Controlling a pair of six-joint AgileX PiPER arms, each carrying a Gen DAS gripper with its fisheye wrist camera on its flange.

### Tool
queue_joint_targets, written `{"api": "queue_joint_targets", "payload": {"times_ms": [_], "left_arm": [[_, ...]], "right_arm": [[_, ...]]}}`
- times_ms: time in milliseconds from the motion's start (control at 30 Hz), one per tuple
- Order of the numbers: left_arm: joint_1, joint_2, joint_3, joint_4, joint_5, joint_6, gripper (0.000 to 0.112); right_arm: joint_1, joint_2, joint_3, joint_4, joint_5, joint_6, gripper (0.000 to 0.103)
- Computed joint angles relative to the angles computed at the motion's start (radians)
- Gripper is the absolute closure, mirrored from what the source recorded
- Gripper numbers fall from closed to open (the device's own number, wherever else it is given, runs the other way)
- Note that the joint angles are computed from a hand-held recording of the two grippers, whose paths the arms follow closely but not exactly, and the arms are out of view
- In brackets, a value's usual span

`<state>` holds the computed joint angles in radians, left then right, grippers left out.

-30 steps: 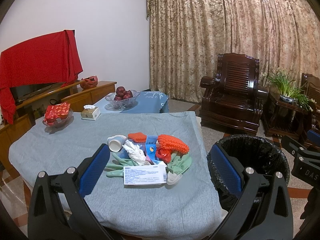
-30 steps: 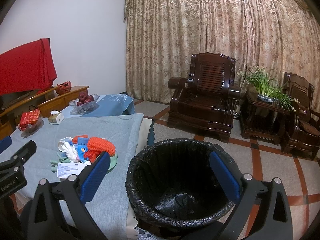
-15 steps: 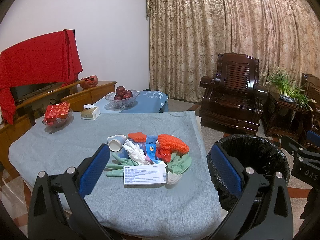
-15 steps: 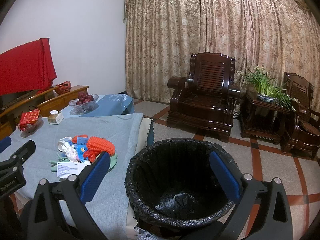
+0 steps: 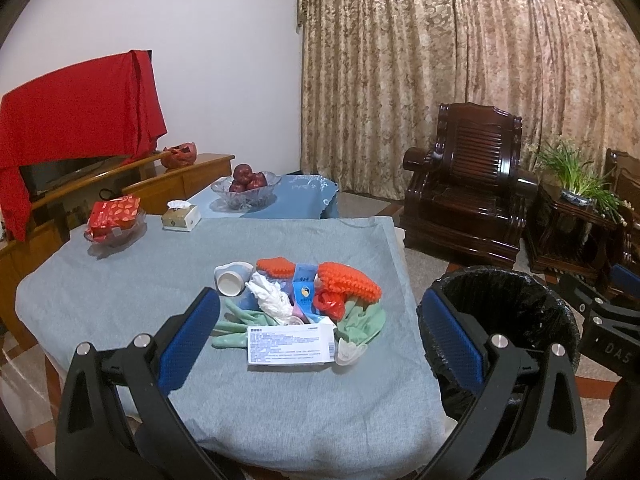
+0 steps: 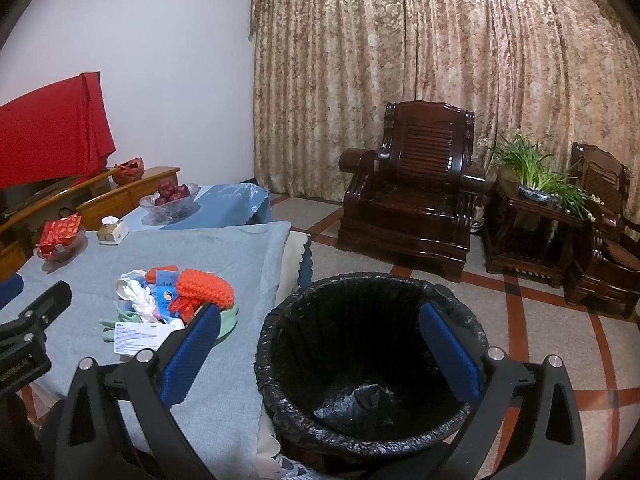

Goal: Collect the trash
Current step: 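Move both grippers forward toward the pile of trash on the table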

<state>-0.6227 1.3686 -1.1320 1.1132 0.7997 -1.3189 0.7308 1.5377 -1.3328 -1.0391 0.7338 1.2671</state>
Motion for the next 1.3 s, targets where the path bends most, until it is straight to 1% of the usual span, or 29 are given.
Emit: {"api": "queue_joint_targets", "payload": {"times_ms": [167,233,400,500,533,600,733,833,933,1000,1067,1167,1233,1300], "left_arm": [[0.044,0.005,-0.013,-0.028,-0.015,0.046,0.014],[0.085,0.016,-0.033,-0.047,-0.027,0.082,0.014],[0.224,0.034,-0.047,-0.09,-0.102,0.15,0.014],[0.329,0.052,-0.049,-0.156,-0.161,0.216,0.014],[0.359,0.057,-0.044,-0.16,-0.181,0.222,0.014],[0.397,0.078,-0.037,-0.133,-0.197,0.202,0.014],[0.461,0.108,-0.004,-0.076,-0.274,0.149,0.014],[0.502,0.138,0.014,-0.097,-0.332,0.17,0.014],[0.531,0.169,0.036,-0.095,-0.374,0.164,0.014],[0.557,0.189,0.048,-0.119,-0.403,0.186,0.015],[0.574,0.211,0.058,-0.121,-0.423,0.186,0.017],[0.591,0.234,0.069,-0.103,-0.439,0.173,0.022],[0.597,0.249,0.069,-0.117,-0.451,0.181,0.029],[0.607,0.268,0.062,-0.164,-0.463,0.226,0.029]], "right_arm": [[0.0,0.045,-0.056,0.025,-0.014,-0.034,0.006],[0.0,0.079,-0.09,0.031,-0.027,-0.048,0.006],[-0.011,0.162,-0.183,0.087,-0.066,-0.115,0.006],[-0.014,0.233,-0.257,0.125,-0.09,-0.167,0.006],[-0.015,0.261,-0.286,0.149,-0.096,-0.194,0.006],[-0.016,0.317,-0.346,0.19,-0.103,-0.24,0.006],[-0.018,0.445,-0.485,0.289,-0.088,-0.349,0.006],[-0.017,0.537,-0.591,0.38,-0.061,-0.447,0.009],[-0.013,0.601,-0.652,0.435,-0.042,-0.5,0.012],[-0.01,0.638,-0.68,0.451,-0.032,-0.517,0.014],[-0.009,0.671,-0.703,0.474,-0.027,-0.542,0.019],[-0.009,0.703,-0.727,0.527,-0.018,-0.603,0.023],[-0.007,0.727,-0.754,0.558,-0.01,-0.637,0.025],[-0.005,0.752,-0.785,0.588,0.004,-0.676,0.027]]}}
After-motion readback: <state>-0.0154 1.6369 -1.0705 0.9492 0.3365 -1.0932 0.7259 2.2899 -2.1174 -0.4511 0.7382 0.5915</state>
